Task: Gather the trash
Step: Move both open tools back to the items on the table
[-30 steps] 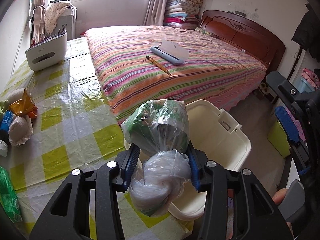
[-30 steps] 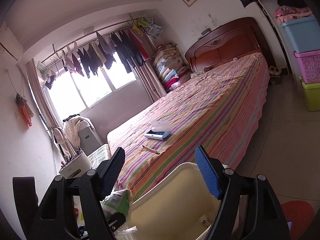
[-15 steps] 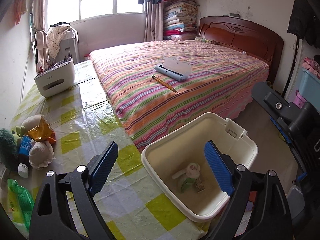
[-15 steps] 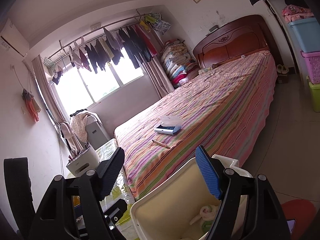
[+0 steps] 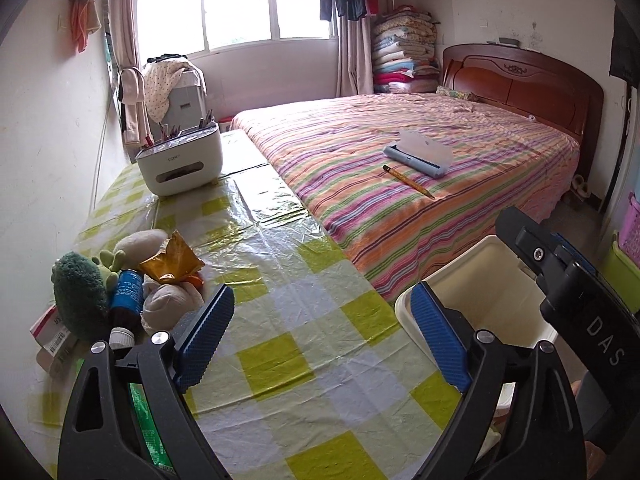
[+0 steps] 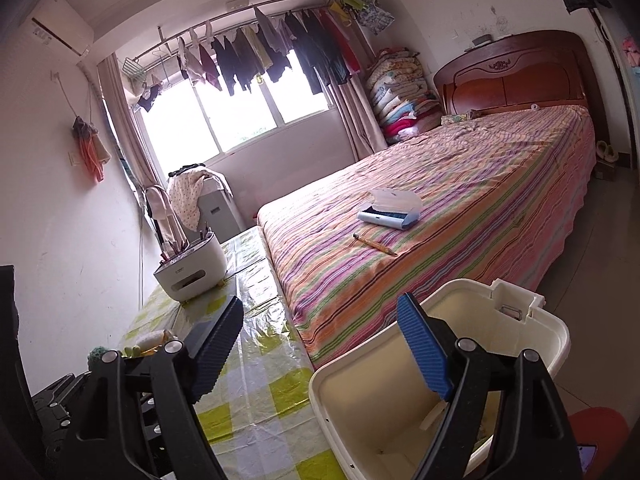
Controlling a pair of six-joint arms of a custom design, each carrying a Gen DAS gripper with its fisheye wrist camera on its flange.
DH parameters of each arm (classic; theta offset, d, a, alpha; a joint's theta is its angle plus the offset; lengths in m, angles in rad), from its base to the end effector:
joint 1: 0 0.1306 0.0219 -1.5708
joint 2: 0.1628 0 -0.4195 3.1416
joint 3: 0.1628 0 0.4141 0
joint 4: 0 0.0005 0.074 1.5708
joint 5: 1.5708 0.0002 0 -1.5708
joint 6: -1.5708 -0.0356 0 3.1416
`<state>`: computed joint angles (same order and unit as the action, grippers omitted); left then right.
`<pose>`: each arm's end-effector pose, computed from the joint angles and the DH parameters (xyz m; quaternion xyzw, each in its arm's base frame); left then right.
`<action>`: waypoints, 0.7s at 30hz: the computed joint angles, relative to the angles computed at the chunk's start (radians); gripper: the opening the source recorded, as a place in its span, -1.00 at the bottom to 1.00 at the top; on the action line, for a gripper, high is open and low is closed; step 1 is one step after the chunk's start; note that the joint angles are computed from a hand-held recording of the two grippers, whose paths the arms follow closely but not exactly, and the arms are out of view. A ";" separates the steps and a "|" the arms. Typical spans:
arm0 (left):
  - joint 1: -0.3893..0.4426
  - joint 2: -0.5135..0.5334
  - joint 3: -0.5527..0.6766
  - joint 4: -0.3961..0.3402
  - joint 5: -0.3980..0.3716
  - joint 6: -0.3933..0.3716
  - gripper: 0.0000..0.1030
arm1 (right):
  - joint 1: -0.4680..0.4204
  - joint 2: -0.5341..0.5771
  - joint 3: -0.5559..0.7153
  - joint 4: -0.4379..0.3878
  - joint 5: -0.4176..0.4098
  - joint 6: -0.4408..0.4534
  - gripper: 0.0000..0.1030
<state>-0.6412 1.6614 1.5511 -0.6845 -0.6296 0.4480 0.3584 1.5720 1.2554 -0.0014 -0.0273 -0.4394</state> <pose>0.5015 -0.3488 0.4176 -0.0317 0.8874 0.0588 0.4562 0.5504 0.2067 0.3811 0.0248 0.8097 0.2379 0.5359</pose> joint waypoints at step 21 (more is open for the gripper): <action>0.110 -0.197 -0.196 0.026 -0.124 0.019 0.80 | 0.149 0.232 0.419 -0.264 -0.131 0.165 0.66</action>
<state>-0.5313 1.4644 1.3549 -0.6587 -0.7537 0.4670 0.5079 1.8042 1.6745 -0.2658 -0.1580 -0.2742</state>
